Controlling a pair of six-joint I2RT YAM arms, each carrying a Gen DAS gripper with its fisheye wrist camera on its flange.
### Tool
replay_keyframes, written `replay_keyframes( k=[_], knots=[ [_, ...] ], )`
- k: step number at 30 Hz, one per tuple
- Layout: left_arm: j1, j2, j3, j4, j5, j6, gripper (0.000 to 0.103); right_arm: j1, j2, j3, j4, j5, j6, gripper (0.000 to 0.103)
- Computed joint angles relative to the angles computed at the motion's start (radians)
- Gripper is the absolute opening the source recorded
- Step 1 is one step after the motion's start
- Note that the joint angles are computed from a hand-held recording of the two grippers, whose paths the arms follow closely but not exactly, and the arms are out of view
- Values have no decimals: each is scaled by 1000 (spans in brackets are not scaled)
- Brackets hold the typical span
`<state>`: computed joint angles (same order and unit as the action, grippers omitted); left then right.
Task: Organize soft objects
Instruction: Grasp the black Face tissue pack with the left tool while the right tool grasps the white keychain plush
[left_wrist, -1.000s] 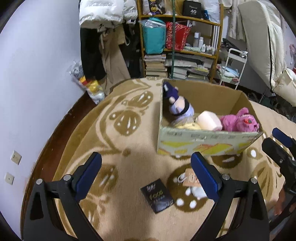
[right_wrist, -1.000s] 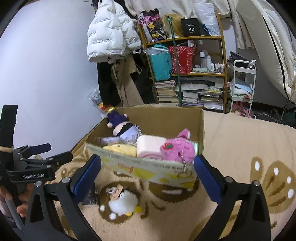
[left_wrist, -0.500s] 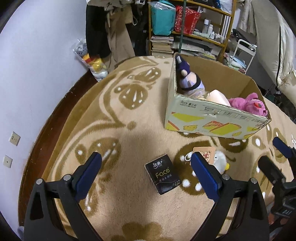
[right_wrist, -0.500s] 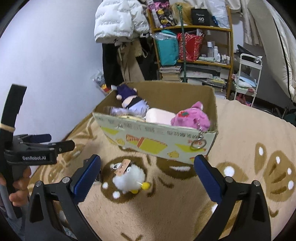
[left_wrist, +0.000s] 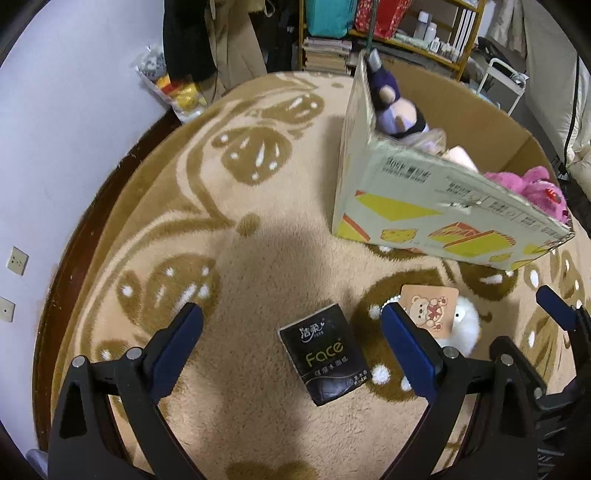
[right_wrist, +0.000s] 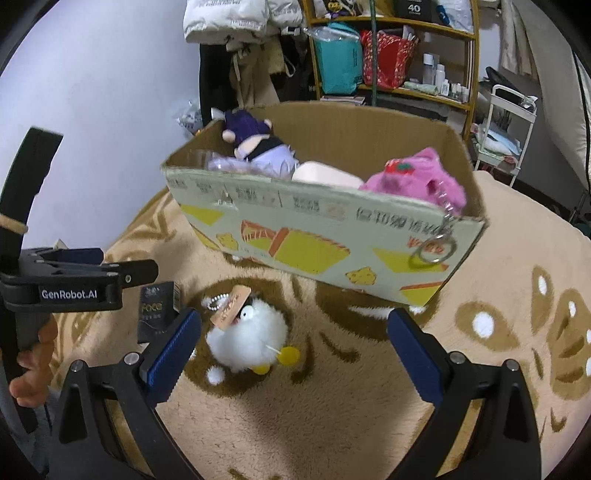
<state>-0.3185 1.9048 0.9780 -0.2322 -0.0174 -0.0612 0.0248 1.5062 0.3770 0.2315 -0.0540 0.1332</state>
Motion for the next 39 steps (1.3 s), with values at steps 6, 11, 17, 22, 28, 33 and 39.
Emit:
replay_keyframes(
  k=[6,11,17,22,28,33,39],
  knots=[
    [6,78,59,-60,17,-3,96,33,128,41,30,3,18,103],
    [2,138,100,-89,18,-11,92,67,231,80,46,18,26,103],
    [-7,201,149,-134,31,-9,75,95,314,126,51,24,23,103],
    [-15,231,179,-162,52,-3,60,104,377,177,41,34,-9,90],
    [-25,233,168,-129,41,1,54,83,381,183,54,25,-8,76],
    [-26,221,153,-103,37,2,54,70,371,180,43,44,-23,57],
    [-28,206,148,-101,26,1,54,37,345,163,38,9,-31,58]
  ],
)
